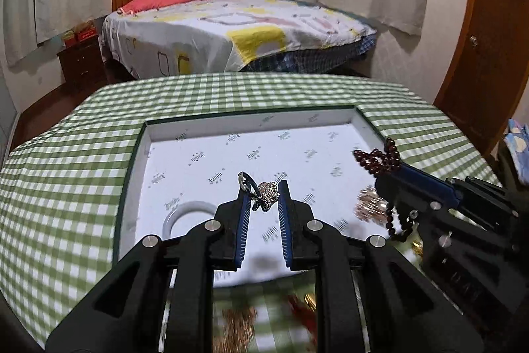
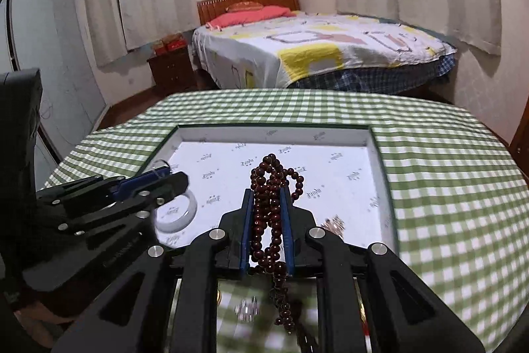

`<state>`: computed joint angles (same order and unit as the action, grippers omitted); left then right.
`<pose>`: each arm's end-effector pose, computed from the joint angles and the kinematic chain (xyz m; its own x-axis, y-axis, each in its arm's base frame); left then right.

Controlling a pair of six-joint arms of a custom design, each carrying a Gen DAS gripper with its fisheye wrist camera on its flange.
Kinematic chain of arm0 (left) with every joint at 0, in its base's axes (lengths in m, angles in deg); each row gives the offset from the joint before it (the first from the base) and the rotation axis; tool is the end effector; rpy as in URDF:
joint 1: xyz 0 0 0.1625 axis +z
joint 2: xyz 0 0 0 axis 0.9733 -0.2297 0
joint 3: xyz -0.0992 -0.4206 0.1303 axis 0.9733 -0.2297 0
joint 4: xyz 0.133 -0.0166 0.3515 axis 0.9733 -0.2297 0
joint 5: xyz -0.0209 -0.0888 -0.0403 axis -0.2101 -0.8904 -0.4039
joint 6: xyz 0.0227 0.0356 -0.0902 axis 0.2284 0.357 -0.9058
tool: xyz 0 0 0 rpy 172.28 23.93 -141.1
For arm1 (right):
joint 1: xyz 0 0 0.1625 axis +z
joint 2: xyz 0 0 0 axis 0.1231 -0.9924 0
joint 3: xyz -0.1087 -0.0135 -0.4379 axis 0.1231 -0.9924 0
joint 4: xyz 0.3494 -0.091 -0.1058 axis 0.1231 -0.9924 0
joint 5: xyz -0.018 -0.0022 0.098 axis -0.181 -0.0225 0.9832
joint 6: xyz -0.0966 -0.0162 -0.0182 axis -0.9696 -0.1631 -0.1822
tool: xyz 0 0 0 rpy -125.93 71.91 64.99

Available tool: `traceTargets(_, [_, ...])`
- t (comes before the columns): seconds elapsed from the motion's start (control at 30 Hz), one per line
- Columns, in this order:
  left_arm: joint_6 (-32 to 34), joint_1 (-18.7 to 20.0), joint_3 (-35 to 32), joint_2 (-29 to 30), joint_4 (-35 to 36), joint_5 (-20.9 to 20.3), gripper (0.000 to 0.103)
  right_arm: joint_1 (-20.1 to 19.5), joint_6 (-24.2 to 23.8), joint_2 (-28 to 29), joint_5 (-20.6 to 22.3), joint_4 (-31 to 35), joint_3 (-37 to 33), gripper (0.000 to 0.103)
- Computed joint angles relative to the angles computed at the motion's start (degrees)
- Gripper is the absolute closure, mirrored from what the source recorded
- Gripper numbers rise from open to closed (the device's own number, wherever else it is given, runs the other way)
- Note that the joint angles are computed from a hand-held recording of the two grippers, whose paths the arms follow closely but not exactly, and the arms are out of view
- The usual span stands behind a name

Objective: Organize jewelry
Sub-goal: 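Carry the ring into the tray with the left tool while the right tool drops the beads there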

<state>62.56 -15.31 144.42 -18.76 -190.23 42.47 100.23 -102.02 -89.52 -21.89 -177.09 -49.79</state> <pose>-0.1878 -0.7839 0.2487 -0.7488 -0.0558 -0.6604 0.4577 0.6771 -0.5762 0.3626 -0.8276 0.1122 -0.7412 -0.4381 0.5086 -0.6535 0.6443 -0.3973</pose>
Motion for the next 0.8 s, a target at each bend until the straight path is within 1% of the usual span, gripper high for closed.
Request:
traceTargets(0.1, [-2.21,1.61,-4.08,1.97,5.70,-0.91,0.086,-0.40,0.44,4.25,-0.95,6.59,-7.94,0.086])
traceTargets(0.23, [-4.99,3.41,-7.46,3.62,12.18,-1.98,0.086,-0.92,0.78,7.57,-2.36,12.68,-14.23,0.086])
traceTargets(0.3, [-5.78,3.95,-8.17,4.02,14.01,-2.33,0.086,-1.13,1.15,8.93,-2.95,15.34,-16.97,0.086])
traceTargets(0.37, [-5.97,4.25,-8.38,4.23,14.95,-2.33,0.086,-1.36,1.69,9.30,-3.48,16.59,-17.57,0.086])
traceTargets(0.4, [-5.67,4.24,-8.03,4.22,14.42,-2.19,0.086,-1.43,1.72,10.30,-3.67,17.92,-19.68,0.086])
traceTargets(0.47, [-4.86,4.05,-7.72,4.32,13.71,-1.52,0.086,-1.58,1.72,10.55,-4.01,18.40,-19.90,0.086])
traceTargets(0.5, [-4.43,3.95,-7.95,4.61,13.52,-1.10,0.085,-1.65,1.75,11.19,-4.14,19.28,-21.28,0.086])
traceTargets(0.57, [-3.80,3.88,-7.71,4.66,13.00,-1.03,0.082,-1.81,2.08,10.82,-3.91,19.11,-20.42,0.085])
traceTargets(0.6, [-3.59,3.83,-7.50,4.65,12.71,-1.00,0.076,-1.83,2.11,10.66,-3.79,18.87,-20.00,0.083])
traceTargets(0.63, [-3.79,3.73,-7.32,4.68,12.41,-0.60,0.073,-1.83,1.97,10.31,-4.06,18.11,-19.16,0.083])
traceTargets(0.7, [-4.19,3.87,-6.78,4.27,11.95,-1.21,0.071,-1.88,2.19,10.31,-3.94,18.38,-19.35,0.077])
traceTargets(0.73, [-4.65,3.93,-6.58,4.04,12.01,-1.36,0.068,-1.93,2.38,10.16,-3.90,18.46,-19.24,0.075])
traceTargets(0.8, [-5.50,4.06,-6.16,3.51,12.00,-2.20,0.063,-2.05,2.86,9.47,-3.61,17.69,-18.17,0.066])
